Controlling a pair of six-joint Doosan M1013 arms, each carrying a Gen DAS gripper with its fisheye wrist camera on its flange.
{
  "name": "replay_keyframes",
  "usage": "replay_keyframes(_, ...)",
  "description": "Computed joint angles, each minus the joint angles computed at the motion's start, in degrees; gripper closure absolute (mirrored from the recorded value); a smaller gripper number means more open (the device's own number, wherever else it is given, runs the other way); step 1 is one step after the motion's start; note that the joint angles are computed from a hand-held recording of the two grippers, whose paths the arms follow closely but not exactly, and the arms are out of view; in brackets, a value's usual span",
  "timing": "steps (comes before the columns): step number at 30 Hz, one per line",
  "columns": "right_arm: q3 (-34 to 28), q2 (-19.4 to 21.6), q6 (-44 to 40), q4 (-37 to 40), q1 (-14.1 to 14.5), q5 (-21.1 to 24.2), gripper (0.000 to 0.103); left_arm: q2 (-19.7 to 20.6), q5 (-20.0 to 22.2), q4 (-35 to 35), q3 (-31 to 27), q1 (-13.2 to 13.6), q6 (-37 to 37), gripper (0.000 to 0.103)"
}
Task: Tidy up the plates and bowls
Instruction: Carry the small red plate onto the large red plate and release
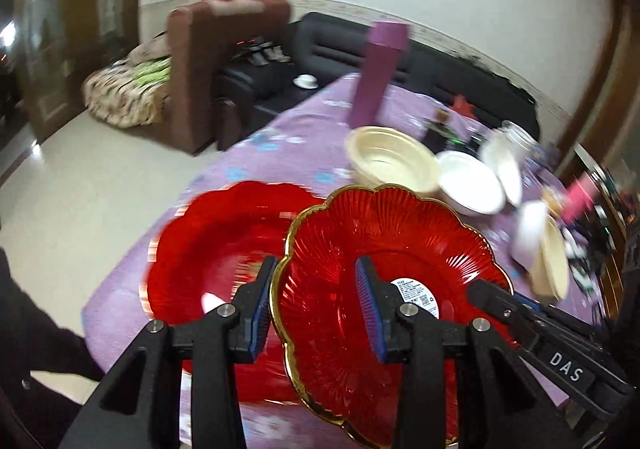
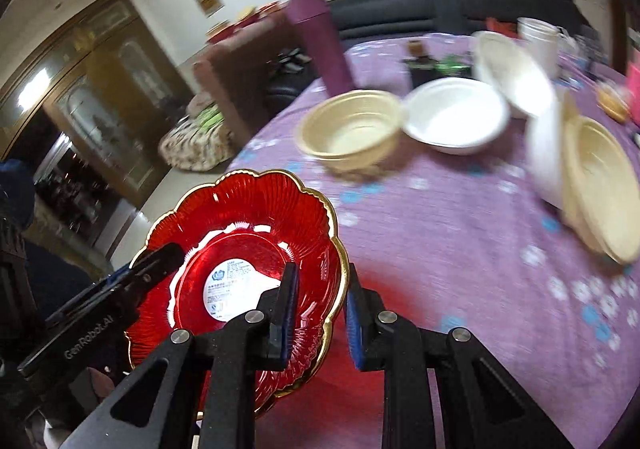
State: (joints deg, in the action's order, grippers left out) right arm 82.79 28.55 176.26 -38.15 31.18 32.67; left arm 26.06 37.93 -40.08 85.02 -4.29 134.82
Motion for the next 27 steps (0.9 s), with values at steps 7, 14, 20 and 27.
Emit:
replay_keyframes(7, -8.63, 5.77, -12.62, 8.02, -0.34, 2.68, 0.079, 3.8, 0.07, 5.71, -4.3, 1.32, -7.74, 0.066)
replay_keyframes(14, -13.16, 9.46, -19.22, 14.09, -1.39, 5.51, 0.079, 7.01, 0.95, 11.72, -7.36, 1.05, -13.57, 0.066)
replay_keyframes(20, -15.65, 11.55, -22.48, 16.01, -1.47, 7.32, 0.079, 8.78, 2.43, 15.15, -9.1, 1.08, -17.47, 0.065)
replay_keyframes(27, -16.6, 12.47, -21.23, 13.38, -1.06, 7.91, 0.076, 8.83, 5.12, 9.85, -9.32, 1.95, -14.04, 0.042)
